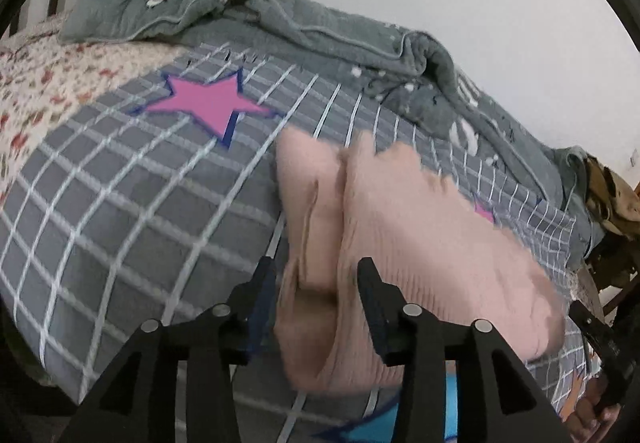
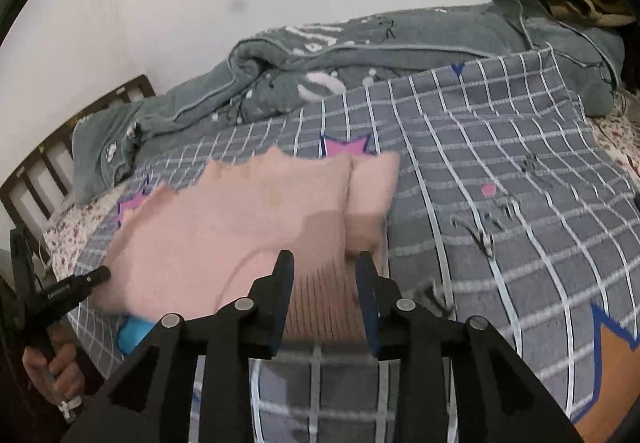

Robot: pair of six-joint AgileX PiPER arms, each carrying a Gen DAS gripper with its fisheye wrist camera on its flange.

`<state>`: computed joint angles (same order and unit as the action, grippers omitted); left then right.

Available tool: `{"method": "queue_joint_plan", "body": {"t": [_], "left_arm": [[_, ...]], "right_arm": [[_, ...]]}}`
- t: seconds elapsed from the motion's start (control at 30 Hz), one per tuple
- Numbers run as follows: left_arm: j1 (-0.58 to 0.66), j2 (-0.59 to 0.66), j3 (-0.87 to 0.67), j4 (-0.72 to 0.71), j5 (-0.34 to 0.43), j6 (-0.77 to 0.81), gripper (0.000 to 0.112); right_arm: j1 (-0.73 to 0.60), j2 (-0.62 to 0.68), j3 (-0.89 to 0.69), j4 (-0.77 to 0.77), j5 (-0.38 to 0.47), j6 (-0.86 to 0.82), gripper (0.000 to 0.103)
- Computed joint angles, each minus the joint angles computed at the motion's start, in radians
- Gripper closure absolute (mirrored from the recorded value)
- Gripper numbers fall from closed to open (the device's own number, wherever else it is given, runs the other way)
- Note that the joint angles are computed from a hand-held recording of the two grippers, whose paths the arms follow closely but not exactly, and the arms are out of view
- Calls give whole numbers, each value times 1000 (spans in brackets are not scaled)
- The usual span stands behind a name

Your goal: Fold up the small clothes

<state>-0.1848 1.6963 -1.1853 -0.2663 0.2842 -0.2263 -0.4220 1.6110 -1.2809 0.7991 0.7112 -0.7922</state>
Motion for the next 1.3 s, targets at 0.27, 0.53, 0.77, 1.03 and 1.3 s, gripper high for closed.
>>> {"method": "queue_joint_plan", "body": {"t": [0.27, 0.53, 0.77, 1.03, 1.3], "left_arm": [[24, 232, -447, -115, 208, 202, 68], [-24, 482, -810, 182, 372, -23, 72], [-38, 576, -940, 302, 463, -114, 102], [-50, 546, -900, 388, 391, -161, 105], [-22, 584, -955, 345, 460, -149, 105]], "right_arm": [[146, 289, -441, -279, 56, 318, 71], [174, 556, -790, -451, 203, 467, 71], [172, 678, -960, -457, 329, 487, 71], [250, 642, -914, -584, 235, 481, 98], [255, 680, -971, -580, 223, 494, 98]]}}
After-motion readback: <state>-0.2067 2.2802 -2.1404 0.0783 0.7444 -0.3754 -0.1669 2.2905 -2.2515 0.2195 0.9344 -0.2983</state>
